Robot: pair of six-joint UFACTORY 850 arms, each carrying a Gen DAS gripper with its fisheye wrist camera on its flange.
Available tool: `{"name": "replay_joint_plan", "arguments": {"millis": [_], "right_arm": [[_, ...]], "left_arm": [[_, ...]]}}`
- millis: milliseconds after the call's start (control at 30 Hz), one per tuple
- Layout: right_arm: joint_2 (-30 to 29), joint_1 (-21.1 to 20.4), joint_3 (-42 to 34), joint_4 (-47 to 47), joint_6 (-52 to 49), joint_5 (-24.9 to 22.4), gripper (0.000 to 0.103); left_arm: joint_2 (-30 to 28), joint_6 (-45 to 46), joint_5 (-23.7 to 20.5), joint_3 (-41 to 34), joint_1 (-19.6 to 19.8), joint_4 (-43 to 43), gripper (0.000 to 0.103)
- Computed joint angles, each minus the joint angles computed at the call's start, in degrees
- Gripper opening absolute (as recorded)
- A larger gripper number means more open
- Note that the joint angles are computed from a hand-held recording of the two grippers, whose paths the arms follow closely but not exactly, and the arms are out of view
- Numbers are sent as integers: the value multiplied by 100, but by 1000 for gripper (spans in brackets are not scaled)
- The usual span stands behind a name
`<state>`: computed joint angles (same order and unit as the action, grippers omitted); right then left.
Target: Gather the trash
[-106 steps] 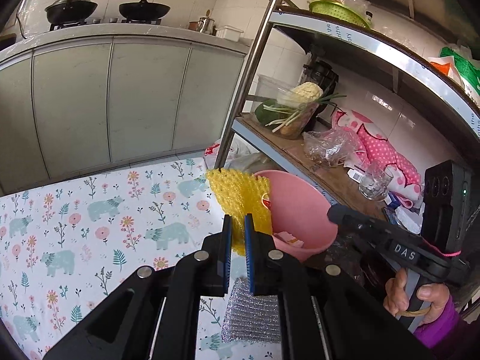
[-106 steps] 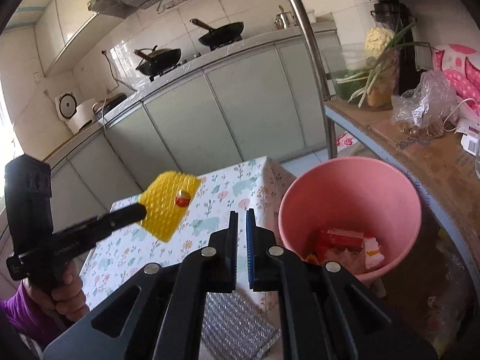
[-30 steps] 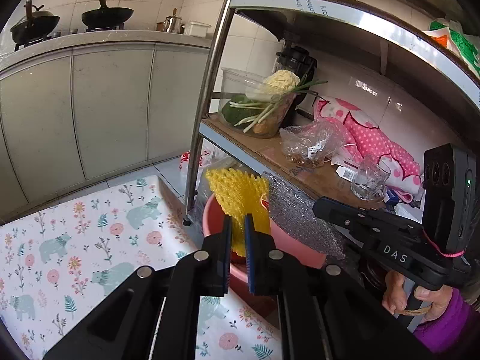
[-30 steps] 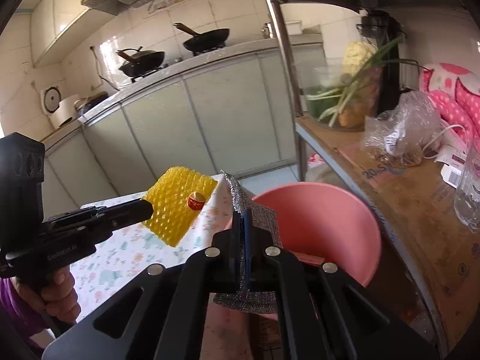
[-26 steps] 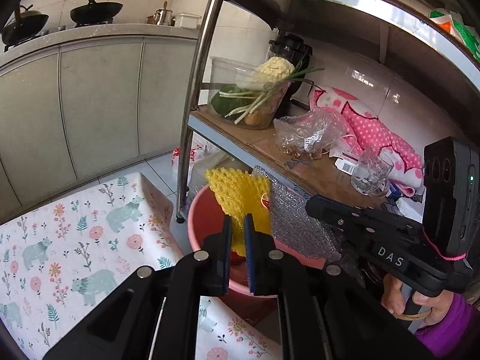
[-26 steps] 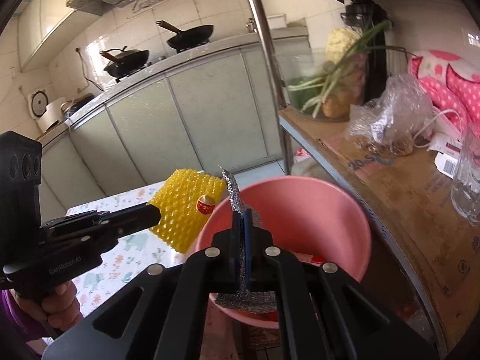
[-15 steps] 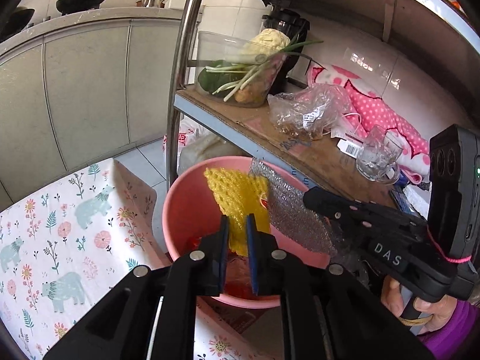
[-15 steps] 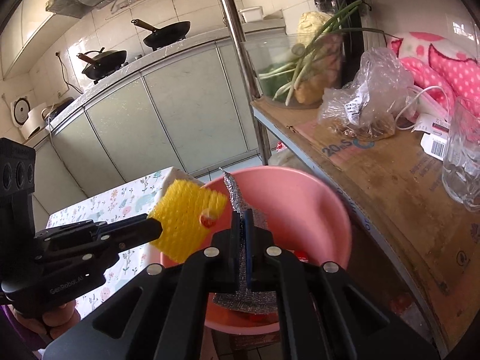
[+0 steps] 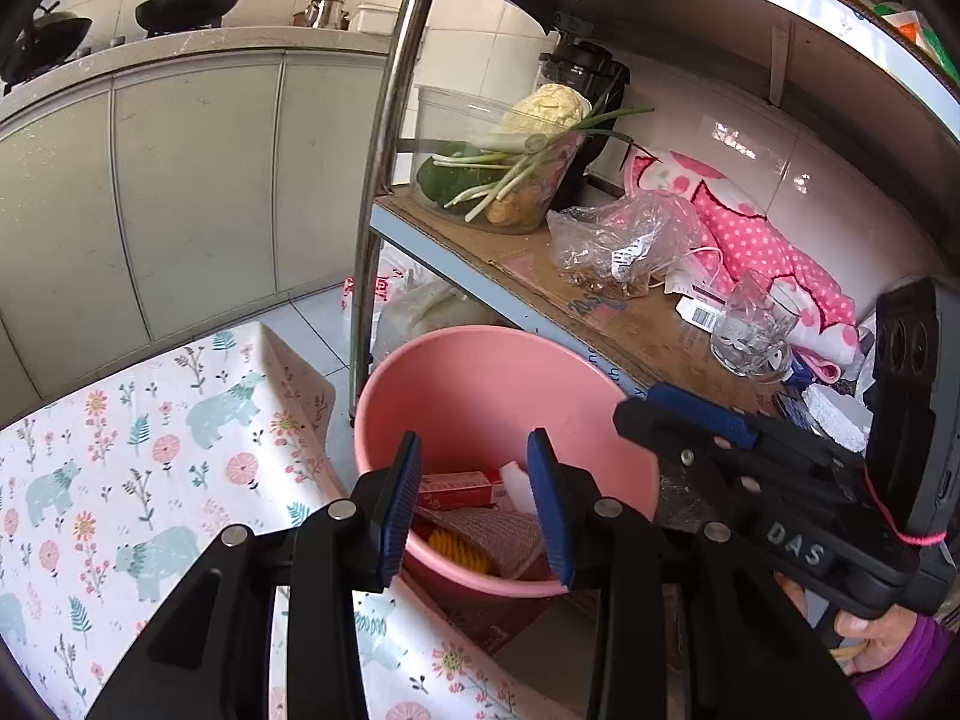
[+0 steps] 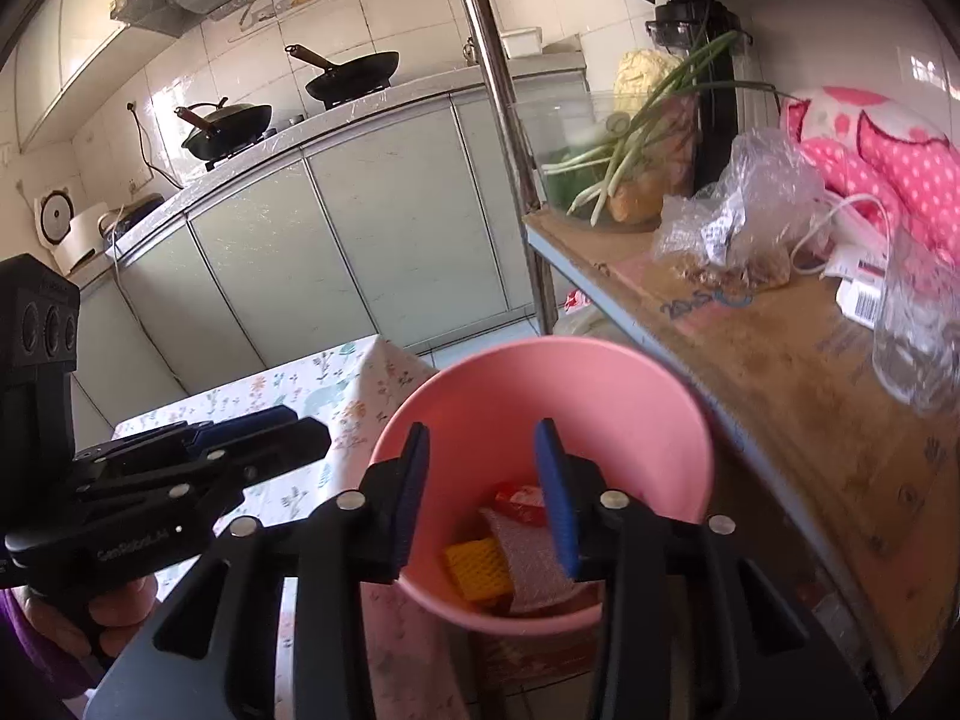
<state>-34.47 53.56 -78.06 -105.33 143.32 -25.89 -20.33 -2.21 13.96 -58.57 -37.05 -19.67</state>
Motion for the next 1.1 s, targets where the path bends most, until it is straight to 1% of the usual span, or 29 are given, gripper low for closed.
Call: {"name": "replay_joint_plan", "arguments": {"millis": [100, 233, 367, 400, 467, 533, 833, 1100], "right_arm": [[29, 122, 23, 507, -336, -12, 39], [67, 297, 51, 968, -640, -105, 44], [107, 468, 69, 1101, -748, -275, 45], [120, 522, 68, 1135, -781, -335, 46], [141, 597, 75, 1161, -826, -414, 55], [160, 673, 69, 1256, -921, -503, 58], [188, 926, -31, 1638, -1441, -779, 58], [196, 1068, -103, 1917, -1799, -939, 58]], "left_arm": [[133, 302, -6, 123, -39, -416, 35], [369, 1129, 32, 335, -150, -1311, 35], [693, 1805, 220, 638, -281, -2050, 36], [776, 1880, 264, 714, -307, -2173, 35], [920, 2061, 346, 844, -363, -2449, 35], [1055, 2191, 421, 967, -419, -2655, 35], [1557, 2614, 730, 1428, -635, -3301, 36], [1819, 2656, 814, 1617, -726, -3423, 36]]}}
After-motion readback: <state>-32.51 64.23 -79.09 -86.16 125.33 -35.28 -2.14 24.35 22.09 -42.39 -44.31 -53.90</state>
